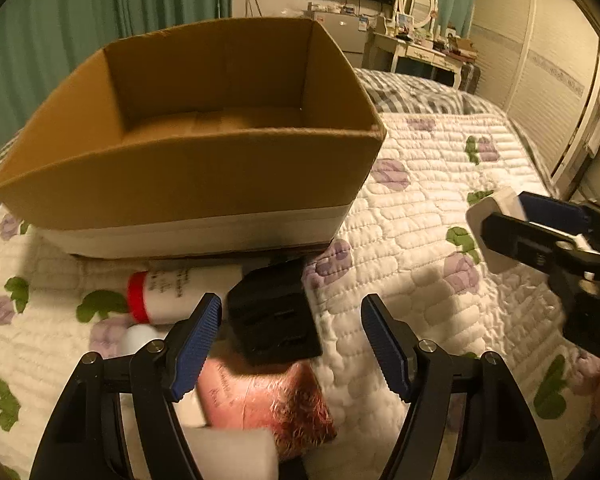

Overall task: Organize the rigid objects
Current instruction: 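Grasp the black adapter and drop it into the cardboard box with left gripper while right holds charger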

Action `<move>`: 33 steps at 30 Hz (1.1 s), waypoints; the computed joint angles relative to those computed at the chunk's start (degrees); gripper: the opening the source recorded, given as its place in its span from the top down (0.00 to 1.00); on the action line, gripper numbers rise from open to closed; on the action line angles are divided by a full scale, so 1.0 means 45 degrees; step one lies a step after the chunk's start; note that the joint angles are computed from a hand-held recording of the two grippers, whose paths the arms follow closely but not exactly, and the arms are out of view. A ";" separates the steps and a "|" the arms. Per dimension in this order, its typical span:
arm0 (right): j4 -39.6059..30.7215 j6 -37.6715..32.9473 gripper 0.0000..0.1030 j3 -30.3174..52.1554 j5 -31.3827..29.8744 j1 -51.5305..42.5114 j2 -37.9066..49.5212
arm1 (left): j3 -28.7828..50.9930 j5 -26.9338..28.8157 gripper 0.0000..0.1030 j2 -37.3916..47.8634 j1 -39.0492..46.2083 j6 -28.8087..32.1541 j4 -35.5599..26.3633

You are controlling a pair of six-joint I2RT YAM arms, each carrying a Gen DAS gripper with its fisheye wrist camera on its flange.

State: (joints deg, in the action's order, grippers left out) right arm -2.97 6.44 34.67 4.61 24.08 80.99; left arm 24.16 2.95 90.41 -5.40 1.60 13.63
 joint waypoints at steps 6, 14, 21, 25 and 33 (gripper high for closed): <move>0.0052 0.0161 0.49 -0.0211 0.0133 0.0177 -0.0205 | 0.0181 -0.0420 0.57 0.0687 0.0024 -0.0410 0.0262; -0.0662 0.0370 0.49 -0.0334 0.1089 0.0952 -0.1407 | -0.1225 0.0294 0.62 -0.3436 0.0540 -0.0228 -0.1719; -0.1938 0.0506 0.49 0.0550 0.1843 0.1827 -0.2647 | -0.0748 0.2360 0.63 -0.9478 0.2494 0.0894 -0.6384; -0.2314 0.0682 0.49 0.1647 0.0664 0.1675 -0.2709 | 0.0803 0.2947 0.63 -0.9681 0.3078 0.1411 -0.7400; -0.1121 0.0098 0.49 0.4206 0.0890 0.2242 -0.0169 | 0.3671 0.3883 0.63 -0.6095 0.5105 0.2603 -0.5692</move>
State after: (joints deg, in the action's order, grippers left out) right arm -8.02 6.88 53.60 8.62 34.17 80.23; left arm 40.68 20.42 62.99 17.57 13.31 -11.98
